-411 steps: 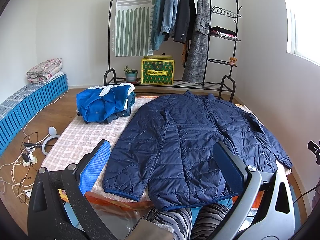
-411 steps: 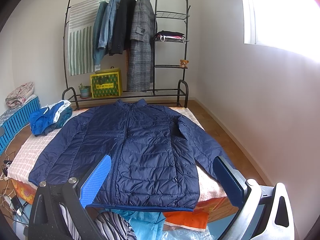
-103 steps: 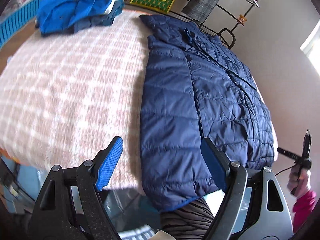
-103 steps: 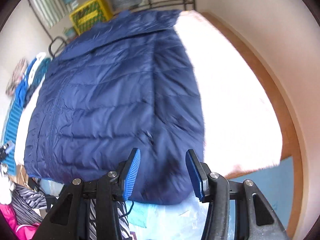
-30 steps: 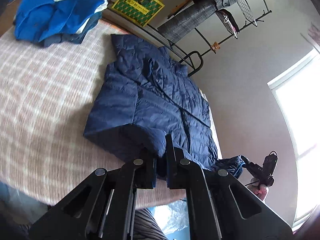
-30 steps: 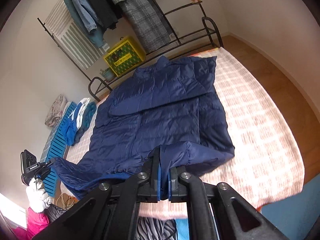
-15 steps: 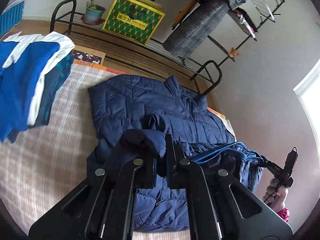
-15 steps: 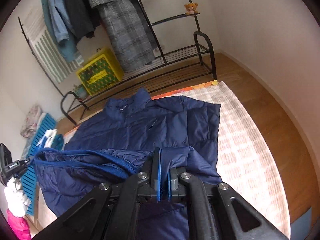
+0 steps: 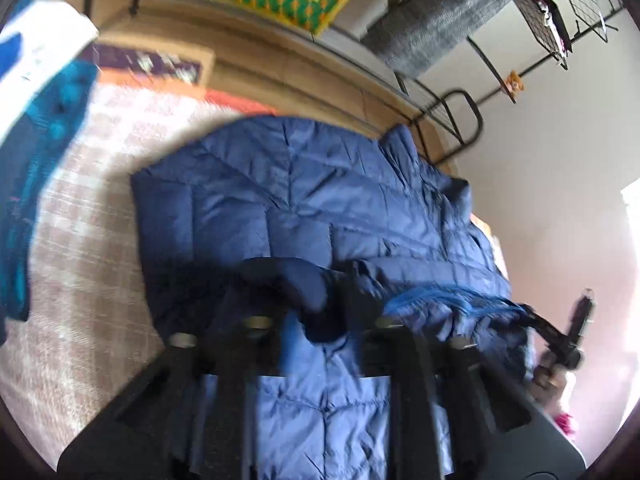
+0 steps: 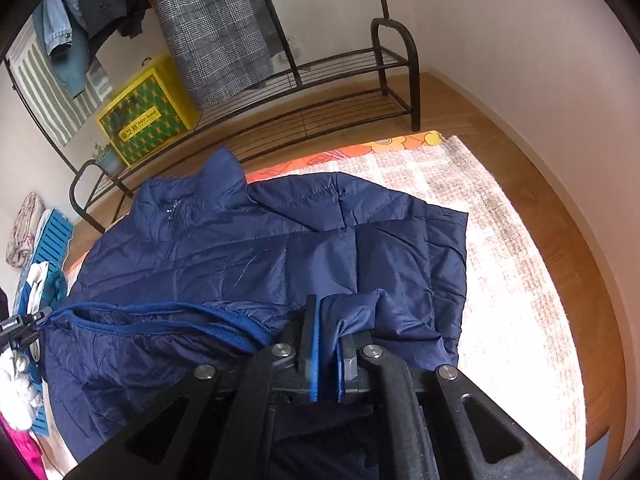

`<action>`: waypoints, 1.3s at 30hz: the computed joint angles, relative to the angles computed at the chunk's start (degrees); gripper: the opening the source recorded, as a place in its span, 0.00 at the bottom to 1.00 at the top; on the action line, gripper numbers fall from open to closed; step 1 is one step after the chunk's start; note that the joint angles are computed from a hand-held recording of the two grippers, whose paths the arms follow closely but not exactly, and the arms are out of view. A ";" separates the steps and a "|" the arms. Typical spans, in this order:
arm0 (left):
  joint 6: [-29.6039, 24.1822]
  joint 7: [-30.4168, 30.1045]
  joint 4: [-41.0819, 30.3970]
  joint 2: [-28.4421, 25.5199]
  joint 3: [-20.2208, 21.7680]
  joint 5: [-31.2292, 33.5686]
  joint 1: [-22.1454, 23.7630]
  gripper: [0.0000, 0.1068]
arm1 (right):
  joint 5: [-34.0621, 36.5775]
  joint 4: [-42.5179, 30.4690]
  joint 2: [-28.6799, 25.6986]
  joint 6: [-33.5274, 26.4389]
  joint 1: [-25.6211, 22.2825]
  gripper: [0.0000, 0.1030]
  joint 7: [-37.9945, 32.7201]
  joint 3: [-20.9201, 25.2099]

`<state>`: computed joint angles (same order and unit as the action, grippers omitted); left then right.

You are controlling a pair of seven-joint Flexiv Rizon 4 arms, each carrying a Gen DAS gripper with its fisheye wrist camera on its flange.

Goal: Fold large clothes
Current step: 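Lift the hem with both tools and fold it toward the collar, then open the right tool off the hem while the left tool keeps holding it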

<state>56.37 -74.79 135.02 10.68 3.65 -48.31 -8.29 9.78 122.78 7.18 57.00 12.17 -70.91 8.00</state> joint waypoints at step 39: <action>6.09 3.56 -3.74 -2.11 -0.92 22.32 2.64 0.03 | -25.43 7.05 -0.98 17.96 -4.75 0.00 0.97 1.03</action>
<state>62.46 -71.22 131.28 8.57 2.73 -26.00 -5.65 -15.65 129.83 6.20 74.96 7.43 -69.94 9.02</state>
